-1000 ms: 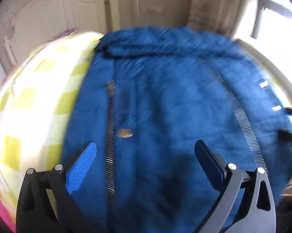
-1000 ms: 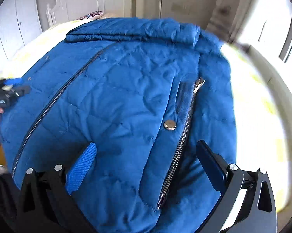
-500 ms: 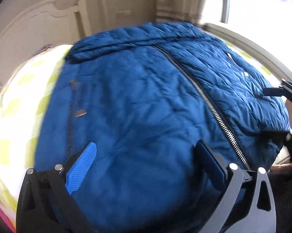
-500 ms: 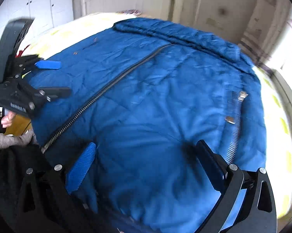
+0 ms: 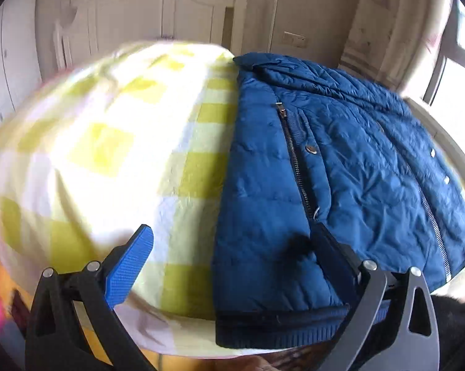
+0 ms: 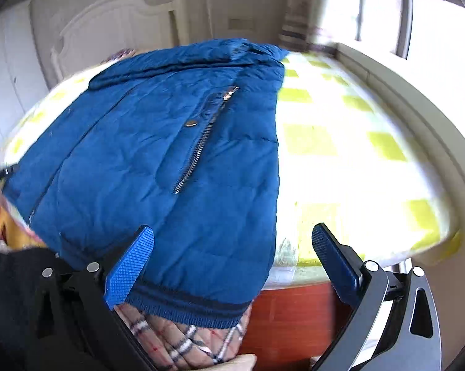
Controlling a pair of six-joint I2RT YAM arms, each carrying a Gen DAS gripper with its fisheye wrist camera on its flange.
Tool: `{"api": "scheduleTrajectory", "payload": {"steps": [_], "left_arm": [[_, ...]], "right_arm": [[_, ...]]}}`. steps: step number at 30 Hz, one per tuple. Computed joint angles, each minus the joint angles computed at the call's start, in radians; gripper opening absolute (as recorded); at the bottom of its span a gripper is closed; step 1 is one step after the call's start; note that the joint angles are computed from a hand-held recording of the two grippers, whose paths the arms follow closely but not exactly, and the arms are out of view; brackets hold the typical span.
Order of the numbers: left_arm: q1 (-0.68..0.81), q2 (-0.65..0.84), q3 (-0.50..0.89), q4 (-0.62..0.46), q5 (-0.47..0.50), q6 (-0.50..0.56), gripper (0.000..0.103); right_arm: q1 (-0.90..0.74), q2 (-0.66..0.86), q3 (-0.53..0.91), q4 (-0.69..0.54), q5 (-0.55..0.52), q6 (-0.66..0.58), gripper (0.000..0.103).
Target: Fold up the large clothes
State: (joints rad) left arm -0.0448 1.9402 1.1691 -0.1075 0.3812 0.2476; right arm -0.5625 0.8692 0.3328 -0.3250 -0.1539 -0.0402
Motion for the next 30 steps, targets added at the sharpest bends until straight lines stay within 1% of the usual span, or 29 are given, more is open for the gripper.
{"api": "scheduleTrajectory", "payload": {"steps": [1, 2, 3, 5, 6, 8, 9, 11, 13, 14, 15, 16, 18, 19, 22, 23, 24, 25, 26, 27, 28, 29, 30], "left_arm": [[0.003, 0.012, 0.015, -0.025, 0.026, 0.003, 0.101], [-0.003, 0.01, 0.008, -0.026, 0.039, 0.012, 0.1], [-0.011, -0.001, -0.013, -0.01, 0.041, 0.026, 0.1], [-0.038, -0.012, -0.032, -0.024, 0.077, 0.084, 0.099], [-0.056, -0.025, -0.054, -0.004, 0.065, 0.099, 0.099], [-0.103, -0.048, -0.109, 0.077, -0.02, 0.108, 0.101], [-0.109, -0.039, -0.102, 0.077, -0.03, 0.105, 0.101], [-0.087, -0.005, -0.05, 0.032, 0.017, 0.077, 0.101], [-0.072, 0.016, -0.005, -0.011, 0.031, 0.066, 0.101], [-0.069, 0.026, 0.015, -0.028, 0.032, 0.059, 0.101], [-0.064, 0.041, 0.047, -0.053, 0.037, 0.048, 0.101], [-0.063, 0.055, 0.076, -0.075, 0.04, 0.036, 0.101], [-0.082, 0.065, 0.1, -0.094, 0.008, 0.04, 0.101], [-0.104, 0.073, 0.113, -0.1, -0.029, 0.054, 0.101], [-0.142, 0.099, 0.158, -0.124, -0.067, 0.071, 0.1], [-0.155, 0.113, 0.187, -0.146, -0.077, 0.073, 0.096], [-0.155, 0.112, 0.195, -0.156, -0.064, 0.081, 0.08], [-0.154, 0.11, 0.207, -0.177, -0.036, 0.09, 0.07], [-0.149, 0.106, 0.209, -0.193, -0.008, 0.098, 0.052], [-0.141, 0.105, 0.211, -0.211, 0.028, 0.111, 0.038], [-0.134, 0.099, 0.202, -0.21, 0.055, 0.117, 0.034], [-0.123, 0.086, 0.174, -0.188, 0.081, 0.114, 0.03], [-0.115, 0.077, 0.156, -0.174, 0.102, 0.11, 0.026]], "right_arm": [[0.019, 0.021, -0.002, 0.014, 0.0, 0.003, 0.094], [0.06, 0.024, -0.012, 0.032, 0.026, 0.01, 0.091], [0.098, 0.018, -0.021, 0.045, 0.05, 0.013, 0.085], [0.178, 0.006, -0.03, 0.061, 0.117, 0.036, 0.078], [0.188, 0.013, -0.03, 0.071, 0.124, 0.038, 0.074], [0.2, 0.023, -0.031, 0.081, 0.132, 0.047, 0.074], [0.191, 0.017, -0.034, 0.079, 0.121, 0.044, 0.074], [0.171, 0.008, -0.041, 0.077, 0.103, 0.032, 0.075], [0.196, 0.031, -0.045, 0.117, 0.13, 0.041, 0.077], [0.19, 0.041, -0.048, 0.129, 0.139, 0.046, 0.083], [0.193, 0.045, -0.049, 0.138, 0.143, 0.061, 0.087], [0.197, 0.038, -0.054, 0.143, 0.144, 0.07, 0.087], [0.215, 0.058, -0.05, 0.159, 0.169, 0.083, 0.088], [0.218, 0.071, -0.046, 0.166, 0.176, 0.096, 0.089], [0.223, 0.114, -0.029, 0.189, 0.182, 0.102, 0.093], [0.222, 0.118, -0.026, 0.188, 0.182, 0.101, 0.093], [0.221, 0.109, -0.029, 0.187, 0.169, 0.092, 0.086], [0.222, 0.095, -0.033, 0.185, 0.154, 0.079, 0.08], [0.225, 0.087, -0.033, 0.182, 0.14, 0.072, 0.067], [0.22, 0.074, -0.033, 0.172, 0.117, 0.076, 0.058], [0.219, 0.062, -0.036, 0.169, 0.111, 0.083, 0.053], [0.211, 0.043, -0.04, 0.169, 0.102, 0.087, 0.041], [0.193, 0.034, -0.04, 0.164, 0.079, 0.086, 0.035]]}}
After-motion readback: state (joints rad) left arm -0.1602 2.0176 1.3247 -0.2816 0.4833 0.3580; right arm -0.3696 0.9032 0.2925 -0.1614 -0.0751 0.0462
